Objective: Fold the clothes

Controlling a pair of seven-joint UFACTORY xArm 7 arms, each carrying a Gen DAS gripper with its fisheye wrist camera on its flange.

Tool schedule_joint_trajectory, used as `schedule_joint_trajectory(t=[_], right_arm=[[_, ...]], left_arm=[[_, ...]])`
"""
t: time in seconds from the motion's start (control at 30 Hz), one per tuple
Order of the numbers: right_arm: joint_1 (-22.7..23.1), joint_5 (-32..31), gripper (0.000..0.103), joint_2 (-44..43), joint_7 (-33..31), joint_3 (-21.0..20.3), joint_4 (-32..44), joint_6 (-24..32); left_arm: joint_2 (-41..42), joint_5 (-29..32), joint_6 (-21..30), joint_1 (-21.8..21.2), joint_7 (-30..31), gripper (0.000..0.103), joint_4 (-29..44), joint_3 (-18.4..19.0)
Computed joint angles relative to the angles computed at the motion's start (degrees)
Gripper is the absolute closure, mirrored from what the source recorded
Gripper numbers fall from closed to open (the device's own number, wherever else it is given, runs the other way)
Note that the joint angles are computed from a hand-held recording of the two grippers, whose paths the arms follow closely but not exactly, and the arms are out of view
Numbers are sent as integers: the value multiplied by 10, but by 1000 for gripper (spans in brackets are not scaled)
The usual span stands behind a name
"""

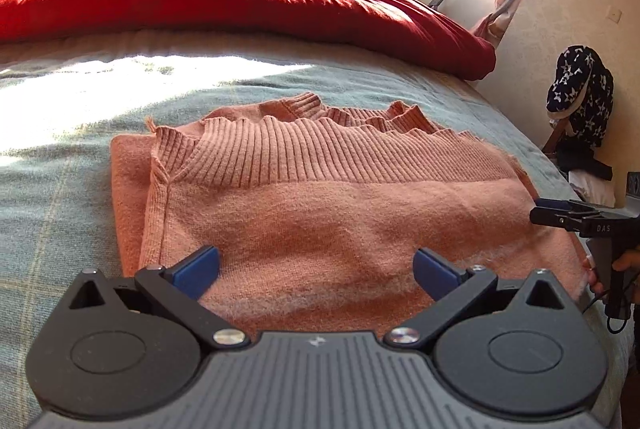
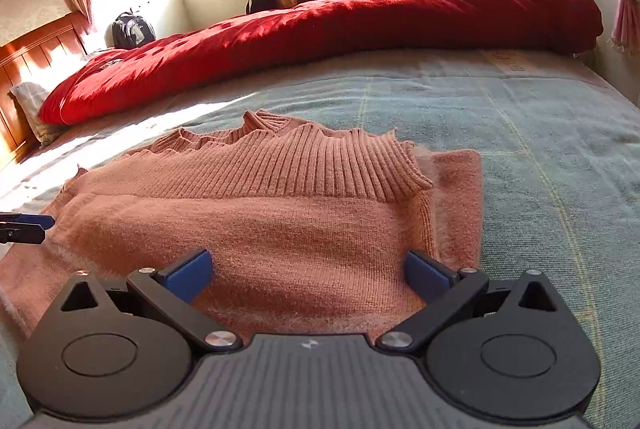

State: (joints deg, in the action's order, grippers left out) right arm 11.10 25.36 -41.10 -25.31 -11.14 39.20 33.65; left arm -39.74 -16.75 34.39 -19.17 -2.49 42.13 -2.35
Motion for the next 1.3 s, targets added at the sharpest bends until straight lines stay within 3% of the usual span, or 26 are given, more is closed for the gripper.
schedule_joint_trajectory(t=[0.17, 0.3, 0.37, 0.47, 0.57, 0.67, 0.83, 0.93, 1.03, 1.17, 1.3], right_arm=[[-17, -18, 0, 4, 33, 23, 23, 22], [75, 63, 0, -9, -26, -31, 51, 43], [108, 85, 0, 3, -75, -45, 65, 72], [106, 76, 0, 39, -119, -28, 75, 106], [88, 77, 0, 40, -156, 1, 52, 80], [73, 70, 0, 27, -146, 20, 66, 101], [127, 151, 0, 31, -203, -12, 92, 134], [110, 151, 0, 81, -189, 17, 105, 146], [97, 172, 0, 87, -195, 36, 87, 105], [77, 165, 0, 99, -150, 47, 111, 131], [46, 101, 0, 74, -86, 76, 126, 163]], left_arm=[[33, -58, -24, -57, 15, 1, 43, 12], [75, -190, -57, -163, 87, 1, 74, 60], [116, -248, -48, -190, 125, 1, 104, 82], [169, -262, -31, -170, 120, 1, 125, 66], [193, -274, -66, -145, 127, 1, 119, 43], [192, -272, -43, -101, 78, 1, 140, 12], [169, -277, -30, -84, 91, 1, 137, 12], [157, -264, -23, -57, 61, 1, 114, 5], [149, -349, -80, -100, 116, 1, 76, 42], [166, -282, -66, -67, 89, 1, 100, 5], [143, -198, -43, -46, 36, 1, 101, -22]])
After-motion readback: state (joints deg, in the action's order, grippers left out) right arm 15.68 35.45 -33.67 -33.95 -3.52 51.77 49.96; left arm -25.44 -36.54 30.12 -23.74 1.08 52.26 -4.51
